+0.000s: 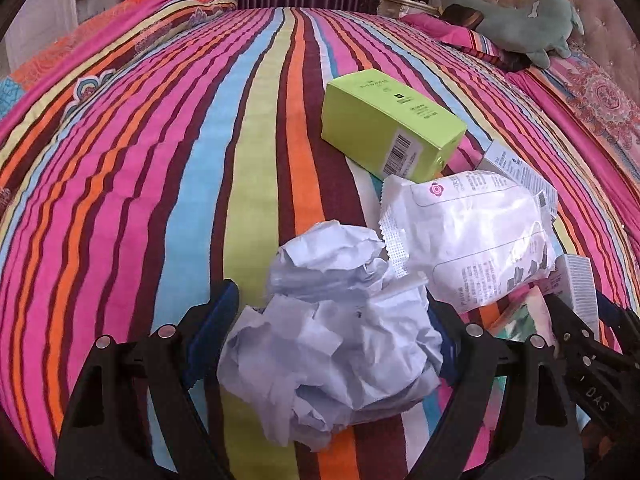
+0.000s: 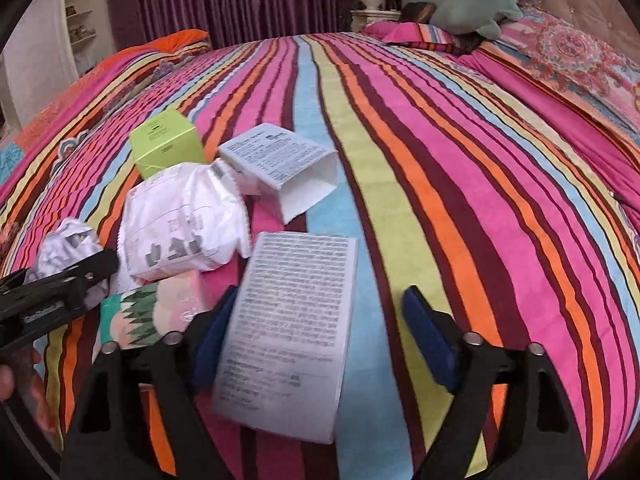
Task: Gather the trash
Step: 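Grasp crumpled paper with left gripper while right gripper grasps white box, then lift crumpled paper with left gripper while right gripper carries white box toward wastebasket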
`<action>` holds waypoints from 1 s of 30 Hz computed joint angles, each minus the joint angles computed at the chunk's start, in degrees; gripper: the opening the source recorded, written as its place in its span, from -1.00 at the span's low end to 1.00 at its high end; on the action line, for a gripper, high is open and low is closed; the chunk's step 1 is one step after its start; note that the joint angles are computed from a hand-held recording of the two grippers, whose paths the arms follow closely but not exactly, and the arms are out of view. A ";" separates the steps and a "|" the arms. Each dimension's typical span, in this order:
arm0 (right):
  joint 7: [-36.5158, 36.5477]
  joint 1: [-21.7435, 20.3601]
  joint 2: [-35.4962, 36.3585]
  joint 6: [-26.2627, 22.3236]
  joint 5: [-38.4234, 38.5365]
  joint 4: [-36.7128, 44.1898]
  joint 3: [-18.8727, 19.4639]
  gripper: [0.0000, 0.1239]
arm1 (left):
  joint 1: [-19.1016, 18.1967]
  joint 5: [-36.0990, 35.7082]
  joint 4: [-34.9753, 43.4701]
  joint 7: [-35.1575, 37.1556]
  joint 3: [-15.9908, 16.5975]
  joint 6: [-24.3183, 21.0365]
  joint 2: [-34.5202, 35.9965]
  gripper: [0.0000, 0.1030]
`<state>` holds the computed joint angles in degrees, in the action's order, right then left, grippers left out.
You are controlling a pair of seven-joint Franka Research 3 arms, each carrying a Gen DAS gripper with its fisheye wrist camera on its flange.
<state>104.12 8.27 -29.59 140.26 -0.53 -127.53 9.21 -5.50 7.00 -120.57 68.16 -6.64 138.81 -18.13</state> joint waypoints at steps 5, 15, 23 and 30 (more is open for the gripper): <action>0.31 -0.06 -1.48 1.15 -0.74 -1.45 0.91 -0.22 | 0.47 3.57 0.01 -1.10 -1.21 -0.53 -0.13 0.24; 1.15 -0.44 -4.65 0.71 1.02 -4.04 0.45 -0.28 | 0.22 2.31 -5.02 -2.16 -0.65 1.29 -5.17 0.21; 2.29 -0.22 -10.12 -1.44 4.26 -7.11 -0.30 -0.28 | -0.79 1.96 -8.69 -3.33 -0.17 1.06 -10.41 0.21; 3.00 -0.65 -13.99 -3.32 5.34 -9.31 -0.15 -0.28 | -1.57 1.94 -11.84 -3.74 -0.04 0.14 -14.87 0.21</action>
